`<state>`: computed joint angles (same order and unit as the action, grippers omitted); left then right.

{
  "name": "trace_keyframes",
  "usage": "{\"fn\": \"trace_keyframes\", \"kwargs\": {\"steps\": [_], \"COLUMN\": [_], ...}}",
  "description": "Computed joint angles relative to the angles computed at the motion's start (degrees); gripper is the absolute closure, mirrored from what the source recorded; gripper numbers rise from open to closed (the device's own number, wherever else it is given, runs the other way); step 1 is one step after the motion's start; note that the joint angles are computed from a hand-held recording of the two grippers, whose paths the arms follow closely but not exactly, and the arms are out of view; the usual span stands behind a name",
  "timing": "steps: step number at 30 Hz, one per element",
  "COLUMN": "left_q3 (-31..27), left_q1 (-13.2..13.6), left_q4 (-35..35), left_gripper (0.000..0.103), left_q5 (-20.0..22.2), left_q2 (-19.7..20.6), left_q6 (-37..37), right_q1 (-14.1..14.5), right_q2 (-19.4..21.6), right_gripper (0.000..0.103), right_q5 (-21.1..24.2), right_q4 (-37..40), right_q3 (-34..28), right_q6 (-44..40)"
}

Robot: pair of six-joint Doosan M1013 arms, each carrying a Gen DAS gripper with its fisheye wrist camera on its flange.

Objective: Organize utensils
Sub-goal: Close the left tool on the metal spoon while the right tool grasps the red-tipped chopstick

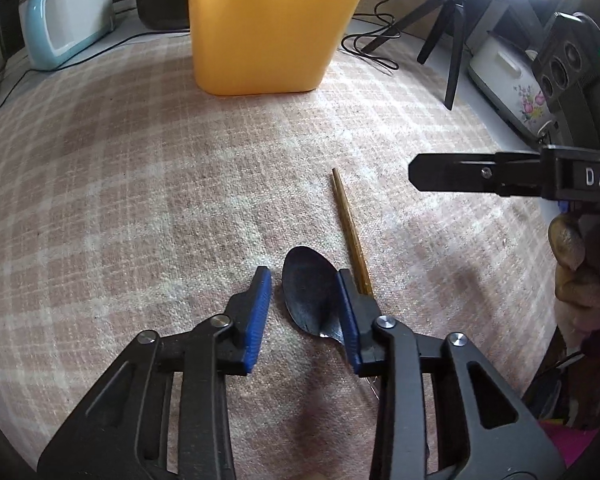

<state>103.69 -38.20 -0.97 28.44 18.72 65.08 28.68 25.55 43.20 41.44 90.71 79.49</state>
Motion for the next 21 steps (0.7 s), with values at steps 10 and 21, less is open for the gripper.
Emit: {"fn": "trace_keyframes", "kwargs": {"steps": [10,21], "left_q3": [-0.47,0.41], "left_q1": [-1.47,-1.38], "left_q4": [8.52,3.46], "left_gripper": [0.094,0.100], "left_q5": [-0.12,-2.34], "left_q2": [0.48,-0.83], "left_q6": [-6.82,-4.59], "right_q1": [0.31,1.31], "right_q2": [1.80,3.43], "right_gripper": [0.066,0.068], "right_q5": [0.76,2.24], "right_q4": [-0.84,-1.76], "right_q3": [-1.86,-4.15], "right_q6": [2.95,5.02]}}
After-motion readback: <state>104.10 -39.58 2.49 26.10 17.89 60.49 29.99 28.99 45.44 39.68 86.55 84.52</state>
